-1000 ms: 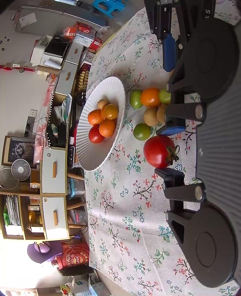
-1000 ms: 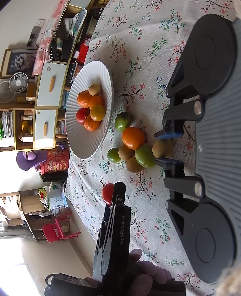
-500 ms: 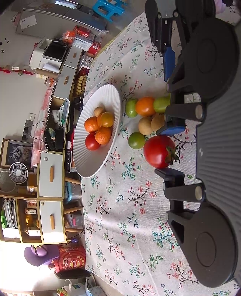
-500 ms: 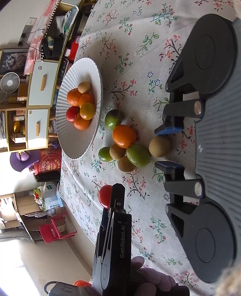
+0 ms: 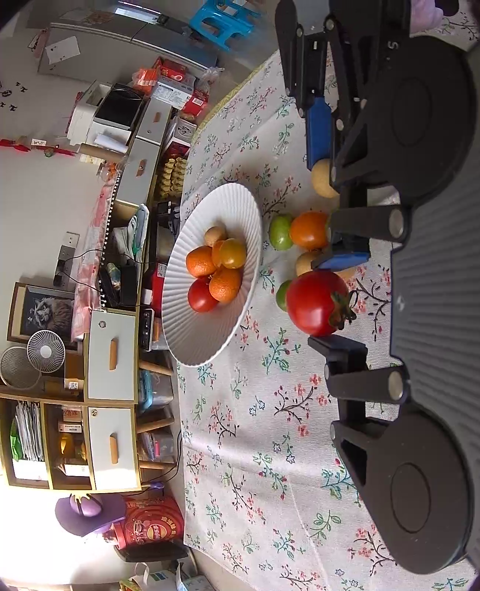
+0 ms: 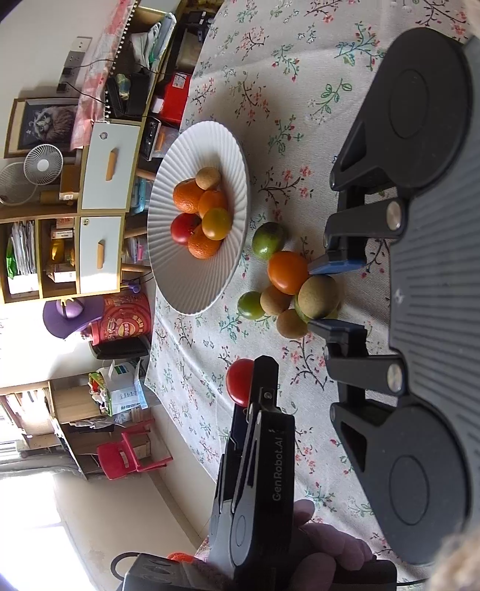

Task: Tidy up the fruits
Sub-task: 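Carry the red tomato and kiwi into the white bowl and open both tools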

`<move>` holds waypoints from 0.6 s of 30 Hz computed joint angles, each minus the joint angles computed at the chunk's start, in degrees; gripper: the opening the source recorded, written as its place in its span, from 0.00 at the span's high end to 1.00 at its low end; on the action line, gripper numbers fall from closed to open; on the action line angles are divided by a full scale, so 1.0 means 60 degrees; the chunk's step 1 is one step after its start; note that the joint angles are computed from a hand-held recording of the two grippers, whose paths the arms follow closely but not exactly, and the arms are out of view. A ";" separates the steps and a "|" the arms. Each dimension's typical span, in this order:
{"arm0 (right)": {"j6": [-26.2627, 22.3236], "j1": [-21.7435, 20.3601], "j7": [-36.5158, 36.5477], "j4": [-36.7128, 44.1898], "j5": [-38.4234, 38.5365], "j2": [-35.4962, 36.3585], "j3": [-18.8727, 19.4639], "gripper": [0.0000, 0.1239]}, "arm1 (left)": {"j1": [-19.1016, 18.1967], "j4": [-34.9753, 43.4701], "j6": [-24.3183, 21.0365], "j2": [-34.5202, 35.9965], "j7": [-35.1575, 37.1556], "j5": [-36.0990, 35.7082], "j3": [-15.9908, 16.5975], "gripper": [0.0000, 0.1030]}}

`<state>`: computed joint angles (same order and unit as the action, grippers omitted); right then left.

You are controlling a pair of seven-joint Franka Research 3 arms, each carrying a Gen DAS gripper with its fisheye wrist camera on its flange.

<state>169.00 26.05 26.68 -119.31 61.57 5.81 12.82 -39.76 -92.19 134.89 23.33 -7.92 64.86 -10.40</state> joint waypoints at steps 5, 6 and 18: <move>0.0119 -0.0089 -0.0007 0.0322 0.0131 0.0099 -0.0042 0.81 | 0.0029 0.0315 0.0105 0.0198 0.0299 -0.0065 0.0036 0.70; 0.0145 -0.0108 0.0059 0.0423 0.0043 0.0158 -0.0064 0.81 | 0.0027 0.0459 0.0105 0.0286 0.0411 -0.0089 0.0059 0.70; 0.0633 -0.0413 0.2122 0.1844 -0.2450 0.1416 -0.0117 0.81 | -0.0083 0.2486 -0.0057 0.1545 0.2203 -0.0671 0.0602 0.70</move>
